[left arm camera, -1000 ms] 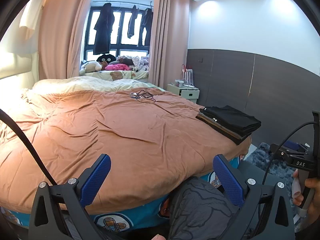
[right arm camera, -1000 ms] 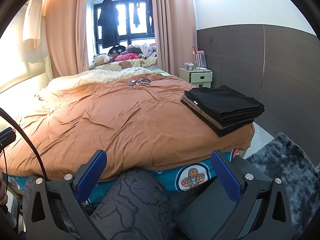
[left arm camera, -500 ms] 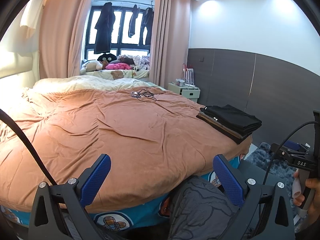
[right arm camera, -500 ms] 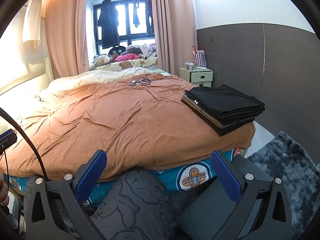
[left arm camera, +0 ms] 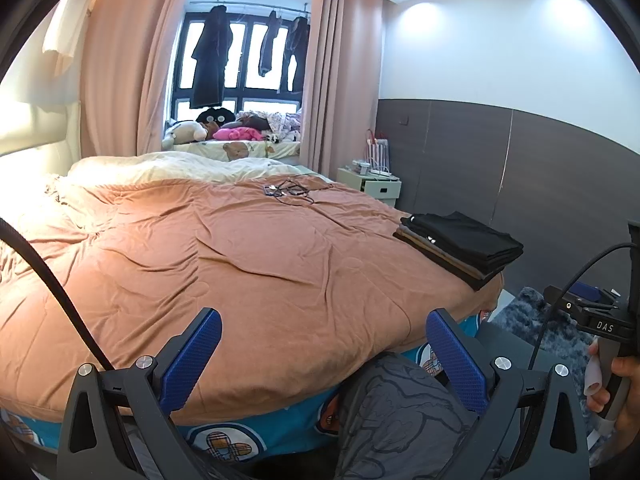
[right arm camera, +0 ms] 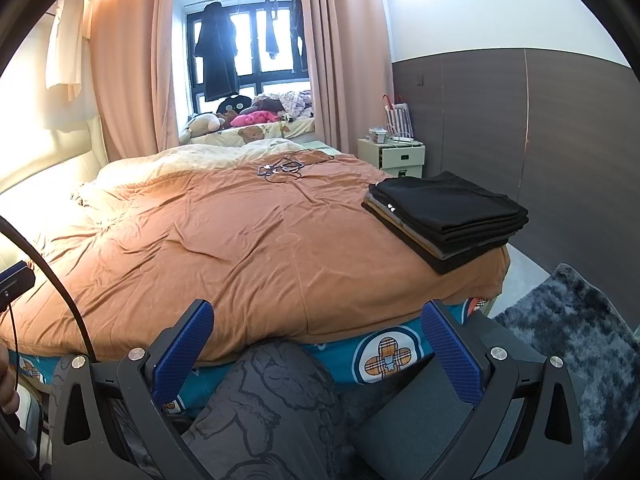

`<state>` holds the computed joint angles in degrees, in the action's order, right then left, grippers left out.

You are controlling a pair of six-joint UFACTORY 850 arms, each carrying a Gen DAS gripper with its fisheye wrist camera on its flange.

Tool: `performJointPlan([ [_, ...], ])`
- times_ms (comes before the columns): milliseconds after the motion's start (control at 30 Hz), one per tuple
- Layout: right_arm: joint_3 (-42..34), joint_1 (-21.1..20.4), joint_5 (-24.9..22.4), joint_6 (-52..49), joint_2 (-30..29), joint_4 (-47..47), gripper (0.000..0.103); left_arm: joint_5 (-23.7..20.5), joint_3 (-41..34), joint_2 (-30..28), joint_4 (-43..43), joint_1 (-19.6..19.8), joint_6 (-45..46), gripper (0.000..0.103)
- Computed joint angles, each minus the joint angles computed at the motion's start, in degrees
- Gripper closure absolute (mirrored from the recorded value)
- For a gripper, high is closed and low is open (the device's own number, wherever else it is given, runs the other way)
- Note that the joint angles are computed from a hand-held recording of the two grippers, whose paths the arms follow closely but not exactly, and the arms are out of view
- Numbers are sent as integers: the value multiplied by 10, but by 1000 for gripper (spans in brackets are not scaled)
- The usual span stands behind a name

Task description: Fold small clothes

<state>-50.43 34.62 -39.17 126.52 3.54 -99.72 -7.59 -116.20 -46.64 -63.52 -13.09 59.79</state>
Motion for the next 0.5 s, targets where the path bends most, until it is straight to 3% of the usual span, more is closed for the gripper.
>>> performJointPlan([
  [500,3,-4,7,-1,5,-5,0,17,20,15,-35,-6,37,0],
])
